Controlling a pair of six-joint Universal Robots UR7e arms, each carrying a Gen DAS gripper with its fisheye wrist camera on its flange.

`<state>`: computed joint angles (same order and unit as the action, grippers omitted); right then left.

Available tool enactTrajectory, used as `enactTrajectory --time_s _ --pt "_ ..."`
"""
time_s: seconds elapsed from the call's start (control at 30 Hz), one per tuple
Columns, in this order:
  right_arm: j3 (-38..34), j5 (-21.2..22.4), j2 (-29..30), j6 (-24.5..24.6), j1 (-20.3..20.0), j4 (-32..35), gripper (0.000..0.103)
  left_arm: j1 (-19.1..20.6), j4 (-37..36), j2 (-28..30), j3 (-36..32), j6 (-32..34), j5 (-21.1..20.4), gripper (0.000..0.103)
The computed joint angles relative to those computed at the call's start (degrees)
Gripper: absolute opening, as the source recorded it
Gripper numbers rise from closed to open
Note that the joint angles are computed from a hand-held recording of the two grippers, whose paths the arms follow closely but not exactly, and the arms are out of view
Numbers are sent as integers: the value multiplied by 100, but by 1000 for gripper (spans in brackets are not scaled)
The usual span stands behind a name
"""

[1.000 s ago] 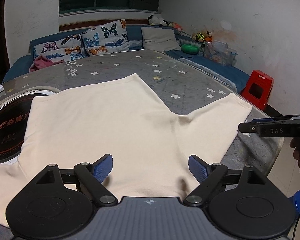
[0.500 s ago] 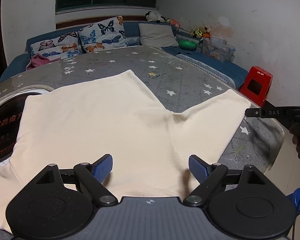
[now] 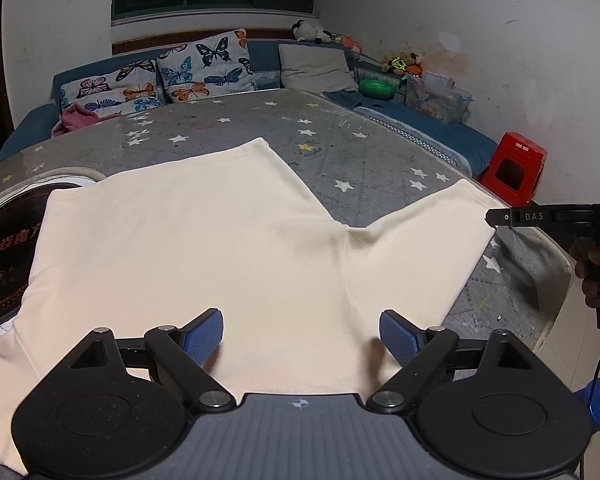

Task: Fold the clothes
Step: 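Move the open right gripper toward the folded sleeve cuff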

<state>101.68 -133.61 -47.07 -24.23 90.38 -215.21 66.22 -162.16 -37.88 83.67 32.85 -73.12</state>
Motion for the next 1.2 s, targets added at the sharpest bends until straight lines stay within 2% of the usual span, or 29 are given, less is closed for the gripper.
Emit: enactTrajectory --time_s 0.5,0.77,1.2 --pt "28 14 -13 -16 23 -87 38 -49 -25 28 9 -27 50 99" --pt "146 137 -44 -79 111 -183 53 -86 -115 -8 70 -54 115 102" --pt "81 174 -31 78 -23 -31 51 -103 -193 -87 148 5 43 103"
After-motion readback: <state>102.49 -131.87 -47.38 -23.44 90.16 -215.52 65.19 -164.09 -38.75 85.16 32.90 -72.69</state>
